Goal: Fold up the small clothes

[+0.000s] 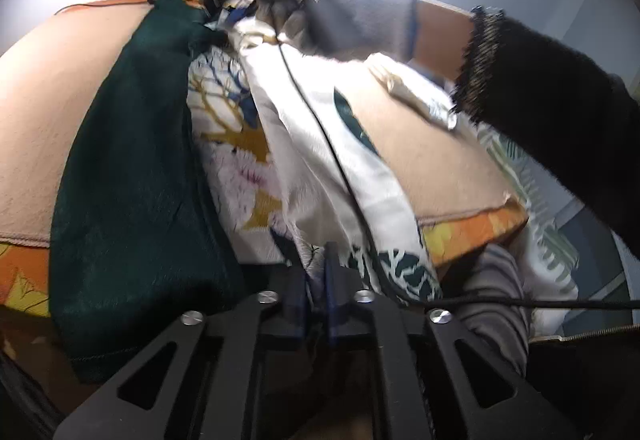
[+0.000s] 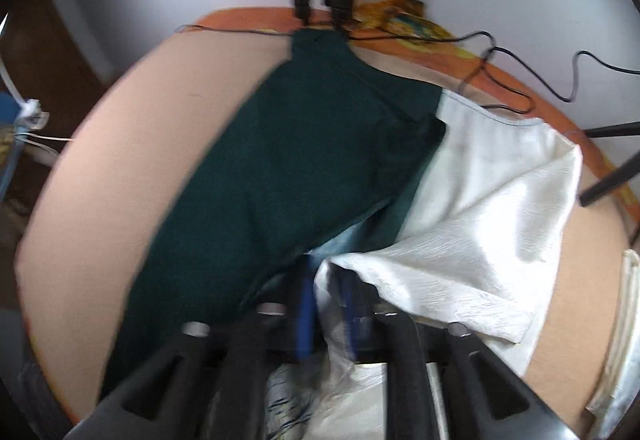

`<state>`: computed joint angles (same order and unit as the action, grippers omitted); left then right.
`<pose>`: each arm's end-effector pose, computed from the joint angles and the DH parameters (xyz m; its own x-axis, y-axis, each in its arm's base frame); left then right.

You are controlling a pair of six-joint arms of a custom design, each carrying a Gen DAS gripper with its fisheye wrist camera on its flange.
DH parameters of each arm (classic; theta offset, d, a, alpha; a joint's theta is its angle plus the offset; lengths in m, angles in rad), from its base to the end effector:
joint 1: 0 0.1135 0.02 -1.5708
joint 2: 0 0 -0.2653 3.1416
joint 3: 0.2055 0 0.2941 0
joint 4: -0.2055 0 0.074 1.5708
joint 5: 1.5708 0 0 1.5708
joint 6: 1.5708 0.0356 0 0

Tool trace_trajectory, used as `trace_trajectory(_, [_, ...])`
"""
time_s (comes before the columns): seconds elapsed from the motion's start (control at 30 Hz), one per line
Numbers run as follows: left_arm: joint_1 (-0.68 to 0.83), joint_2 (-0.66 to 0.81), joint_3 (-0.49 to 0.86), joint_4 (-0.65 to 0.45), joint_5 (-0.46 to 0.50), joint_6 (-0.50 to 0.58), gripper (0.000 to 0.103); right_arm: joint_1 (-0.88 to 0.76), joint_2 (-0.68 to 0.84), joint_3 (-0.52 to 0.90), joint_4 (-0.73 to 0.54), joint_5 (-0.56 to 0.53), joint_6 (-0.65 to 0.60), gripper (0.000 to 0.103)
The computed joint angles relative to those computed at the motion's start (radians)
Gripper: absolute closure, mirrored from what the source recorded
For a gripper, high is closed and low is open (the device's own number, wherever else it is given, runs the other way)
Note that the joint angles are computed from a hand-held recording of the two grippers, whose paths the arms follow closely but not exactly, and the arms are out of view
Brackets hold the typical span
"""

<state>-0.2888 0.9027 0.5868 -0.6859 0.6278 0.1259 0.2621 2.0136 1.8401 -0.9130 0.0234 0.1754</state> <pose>0.1890 -0.0780 0.2027 -0.7341 0.3241 -0.5967 0.6310 0.6501 -0.4232 0.4625 0.1232 0.2656 -0.8850 -0.0568 -0.4621 -0.0955 0.9936 0.0609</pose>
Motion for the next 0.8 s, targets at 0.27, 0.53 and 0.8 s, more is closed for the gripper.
trace_trajectory(0.27, [0.218, 0.031, 0.12, -0.287, 0.149, 0.261, 0.091, -0.179, -0.373, -0.318, 0.139, -0.254, 0.01, 0.056])
trace_trajectory(0.53, [0.393, 0.1, 0.271, -0.289, 0.189, 0.297, 0.091, -0.337, -0.284, -0.312, 0.087, -0.224, 0.114, 0.055])
trace_trajectory(0.8, [0.476, 0.165, 0.34, -0.217, 0.191, 0.283, 0.091, -0.336, -0.133, -0.208, 0.073, -0.21, 0.156, 0.066])
